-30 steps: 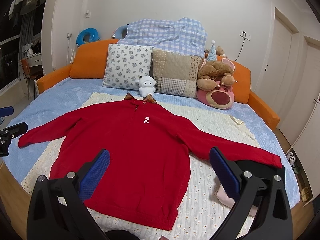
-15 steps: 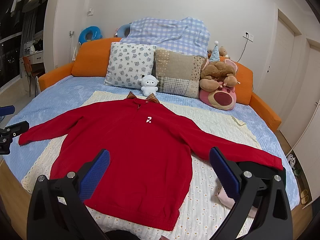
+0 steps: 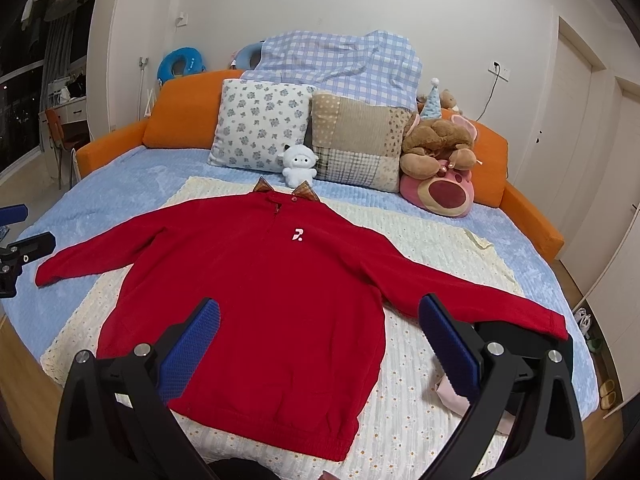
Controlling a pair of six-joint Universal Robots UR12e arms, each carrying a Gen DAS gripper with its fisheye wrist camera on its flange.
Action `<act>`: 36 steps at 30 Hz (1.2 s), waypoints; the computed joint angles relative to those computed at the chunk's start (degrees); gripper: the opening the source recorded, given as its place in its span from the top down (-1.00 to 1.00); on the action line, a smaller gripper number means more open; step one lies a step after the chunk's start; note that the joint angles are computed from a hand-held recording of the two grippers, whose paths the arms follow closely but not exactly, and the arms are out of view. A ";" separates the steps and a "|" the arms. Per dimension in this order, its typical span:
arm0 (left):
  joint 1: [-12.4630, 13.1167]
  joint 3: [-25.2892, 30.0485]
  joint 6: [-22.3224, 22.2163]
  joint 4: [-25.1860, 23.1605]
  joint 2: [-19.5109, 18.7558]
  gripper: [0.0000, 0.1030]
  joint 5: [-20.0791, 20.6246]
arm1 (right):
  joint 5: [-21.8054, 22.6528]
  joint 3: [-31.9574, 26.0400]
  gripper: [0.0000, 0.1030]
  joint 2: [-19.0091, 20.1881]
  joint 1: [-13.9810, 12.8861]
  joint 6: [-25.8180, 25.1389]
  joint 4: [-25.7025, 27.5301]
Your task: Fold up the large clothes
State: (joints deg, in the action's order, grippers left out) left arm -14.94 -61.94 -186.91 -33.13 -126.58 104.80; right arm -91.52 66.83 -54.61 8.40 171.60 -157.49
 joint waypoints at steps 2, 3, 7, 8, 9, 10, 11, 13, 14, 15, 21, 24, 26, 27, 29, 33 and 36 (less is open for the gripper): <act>-0.02 0.11 -0.02 -0.15 -0.04 -0.96 0.03 | -0.14 0.16 -0.91 -0.05 0.03 -0.09 -0.05; -0.03 0.11 0.01 -0.13 -0.04 -0.96 0.06 | -0.11 0.10 -0.91 -0.03 0.00 -0.06 -0.06; -0.04 0.16 -0.11 -0.14 -0.07 -0.96 0.15 | 0.09 -0.03 -0.91 -0.02 -0.08 -0.03 0.08; -0.02 0.22 -0.12 -0.20 -0.12 -0.96 0.14 | 0.18 0.05 -0.91 -0.06 -0.09 0.01 0.04; -0.02 0.04 -0.09 -0.14 -0.02 -0.96 0.10 | 0.16 0.01 -0.91 -0.06 -0.09 -0.05 0.09; 0.00 0.12 -0.15 -0.29 -0.08 -0.96 0.14 | 0.20 -0.09 -0.91 -0.05 -0.11 -0.08 0.25; -0.02 0.27 -0.22 -0.42 -0.13 -0.96 0.20 | 0.28 -0.05 -0.91 -0.09 -0.09 -0.14 0.30; 0.06 0.58 -0.32 -0.72 -0.30 -0.96 0.18 | 0.43 0.02 -0.91 -0.16 -0.09 -0.48 0.30; 0.10 0.75 -0.36 -0.87 -0.39 -0.96 0.15 | 0.37 -0.27 -0.91 -0.10 -0.04 -0.67 0.42; 0.15 0.94 -0.42 -1.02 -0.50 -0.96 0.11 | 0.27 -0.44 -0.91 -0.02 0.01 -0.73 0.47; 0.20 1.42 -0.39 -1.74 -0.91 -0.96 -0.04 | 0.02 -0.47 -0.91 -0.04 0.11 -0.76 0.62; 0.20 1.38 -0.23 -1.70 -1.01 -0.96 -0.13 | 0.08 -0.37 -0.91 -0.07 0.11 -0.71 0.62; 0.20 1.51 -0.28 -1.94 -1.09 -0.96 -0.09 | -0.01 -0.31 -0.91 -0.09 0.12 -0.92 0.55; 0.18 1.50 -0.37 -2.09 -1.10 -0.96 -0.07 | 0.07 -0.34 -0.91 -0.07 0.08 -0.86 0.58; 0.21 1.92 -0.55 -2.79 -1.39 -0.96 -0.17 | 0.40 -0.36 -0.91 -0.10 0.02 -1.07 0.84; 0.19 2.34 -0.91 -3.83 -1.75 -0.96 -0.37 | 0.51 -0.79 -0.91 0.03 0.07 -1.43 1.49; 0.05 2.56 -0.45 -3.91 -1.87 -0.96 0.03 | 0.57 -1.09 -0.91 0.17 0.11 -1.66 1.63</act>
